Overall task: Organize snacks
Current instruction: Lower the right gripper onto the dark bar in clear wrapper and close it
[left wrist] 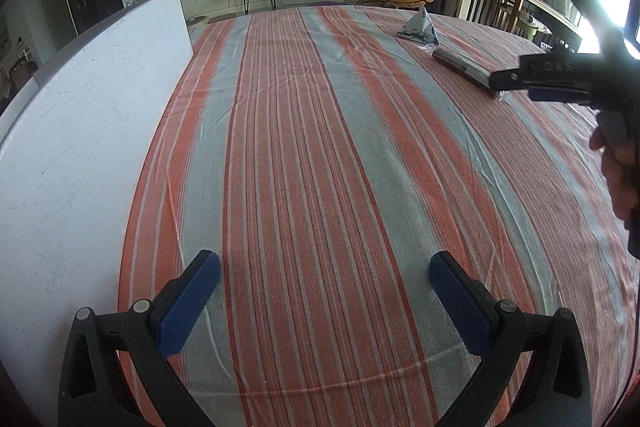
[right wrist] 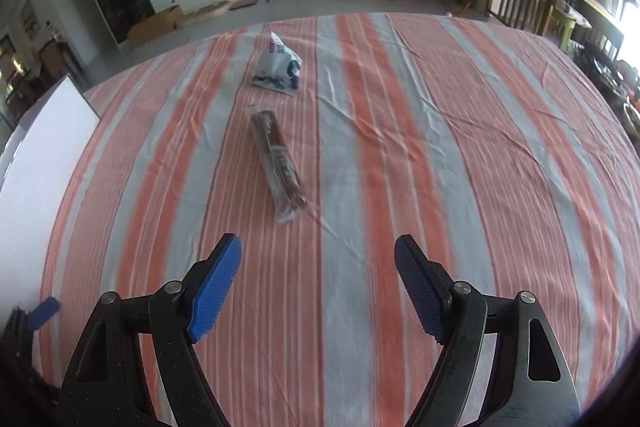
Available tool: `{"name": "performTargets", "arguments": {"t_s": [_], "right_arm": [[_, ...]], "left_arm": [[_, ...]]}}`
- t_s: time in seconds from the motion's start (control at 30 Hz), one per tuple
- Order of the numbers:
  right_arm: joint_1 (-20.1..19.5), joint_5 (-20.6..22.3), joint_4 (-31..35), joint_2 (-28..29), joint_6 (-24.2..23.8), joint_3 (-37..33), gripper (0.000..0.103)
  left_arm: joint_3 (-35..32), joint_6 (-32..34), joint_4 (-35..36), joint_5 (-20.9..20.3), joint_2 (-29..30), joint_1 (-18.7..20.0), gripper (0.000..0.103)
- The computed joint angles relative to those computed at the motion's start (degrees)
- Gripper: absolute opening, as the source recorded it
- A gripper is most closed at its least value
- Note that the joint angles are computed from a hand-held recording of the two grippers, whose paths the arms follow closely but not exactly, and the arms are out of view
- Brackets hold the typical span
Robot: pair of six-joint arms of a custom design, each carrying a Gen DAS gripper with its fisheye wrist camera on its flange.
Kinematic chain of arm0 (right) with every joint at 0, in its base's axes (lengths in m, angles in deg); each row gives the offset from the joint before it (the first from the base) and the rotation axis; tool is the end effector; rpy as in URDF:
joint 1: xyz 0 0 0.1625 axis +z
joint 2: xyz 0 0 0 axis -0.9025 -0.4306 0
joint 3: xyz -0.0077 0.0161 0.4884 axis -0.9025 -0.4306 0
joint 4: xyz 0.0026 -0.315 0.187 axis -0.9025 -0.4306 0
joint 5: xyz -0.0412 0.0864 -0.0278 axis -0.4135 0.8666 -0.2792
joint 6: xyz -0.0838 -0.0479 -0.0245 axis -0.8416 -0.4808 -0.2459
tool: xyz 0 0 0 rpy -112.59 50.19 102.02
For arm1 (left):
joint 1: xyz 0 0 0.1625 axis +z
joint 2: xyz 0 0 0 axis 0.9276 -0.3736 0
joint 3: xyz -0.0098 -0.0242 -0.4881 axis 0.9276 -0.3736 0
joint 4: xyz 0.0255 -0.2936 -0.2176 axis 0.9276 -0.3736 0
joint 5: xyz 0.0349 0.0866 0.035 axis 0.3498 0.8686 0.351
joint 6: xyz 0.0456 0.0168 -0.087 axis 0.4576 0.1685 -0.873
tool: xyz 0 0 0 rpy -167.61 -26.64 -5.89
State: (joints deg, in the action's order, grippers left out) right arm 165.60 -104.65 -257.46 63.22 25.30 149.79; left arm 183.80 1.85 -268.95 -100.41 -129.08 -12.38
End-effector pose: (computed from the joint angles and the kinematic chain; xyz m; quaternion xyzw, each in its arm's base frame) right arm 0.2195 -0.6808 0.0251 0.2634 -0.9022 0.1945 0.2805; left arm -0.0711 -0.4912 0.1231 0.0426 0.8676 -0.3170 0.3807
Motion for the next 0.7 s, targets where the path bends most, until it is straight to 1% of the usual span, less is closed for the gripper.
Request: {"name": "performTargets", "arguments": {"t_s": [0.03,0.07,0.1,0.13,0.17,0.2,0.23,0.27,0.3,0.37,0.4,0.43,0.5,0.53,0.57,0.63,0.7], "right_arm": [[0.24,-0.45,2.07,1.05,-0.40,-2.19,0.068],[0.44,-1.41,4.58,2.08,-0.65,-4.37,0.061],[0.50,-2.46,6.23,3.01,-0.80,-5.85,0.055],[0.85,-3.77,5.47,3.71,-2.15,-6.54,0.053],[0.99,-4.56,5.14,3.89,-2.80,-6.63,0.034],[0.86,-3.91,5.37,3.38,-2.08,-5.99,0.024],[0.62,-3.29,5.73,2.58,-0.95,-5.03,0.020],[0.44,-3.42,5.48,1.73,0.08,-3.69,0.018],[0.19,-3.26,4.94,0.65,1.01,-1.84,0.018],[-0.74,-2.52,1.66,-2.41,3.50,4.24,0.018],[-1.32,-2.28,-1.56,-4.07,4.40,8.24,0.018],[-1.86,-2.78,-6.45,-5.58,4.50,12.96,0.018],[-2.06,-7.09,-17.10,-7.27,4.00,21.09,0.018],[-2.41,-8.49,-22.00,-8.11,4.78,25.10,0.018],[-2.99,-8.65,-26.16,-9.04,6.15,28.79,0.018],[-3.85,-8.84,-33.86,-9.79,7.62,34.35,0.018],[-4.38,-8.96,-40.78,-9.14,6.80,37.37,0.019]], "left_arm": [[0.03,-0.03,-0.03,0.00,-0.02,0.00,0.103],[0.00,-0.05,0.00,0.00,-0.01,-0.02,0.103],[0.02,-0.03,-0.04,-0.01,-0.02,0.01,0.103],[0.04,-0.11,-0.03,0.00,-0.03,-0.02,0.103],[0.03,-0.15,0.00,-0.01,-0.04,-0.05,0.103],[0.06,-0.29,0.04,0.00,-0.06,-0.07,0.103],[0.05,-0.27,-0.01,-0.02,-0.11,-0.03,0.103],[0.03,-0.31,0.01,0.01,-0.11,-0.04,0.103],[0.04,-0.41,0.05,0.06,-0.09,-0.06,0.103],[0.01,-0.46,0.12,0.07,-0.10,-0.05,0.103],[0.01,-0.46,0.12,0.07,-0.10,-0.05,0.103],[0.01,-0.46,0.12,0.07,-0.10,-0.05,0.103],[-0.01,-0.48,0.17,0.10,-0.10,-0.05,0.103],[0.01,-0.62,0.32,0.19,-0.09,-0.10,0.103],[-0.03,-0.72,0.47,0.24,-0.10,-0.13,0.103],[-0.06,-0.93,0.57,0.34,-0.03,-0.16,0.103],[-0.07,-1.13,0.70,0.47,0.04,-0.20,0.103]]}}
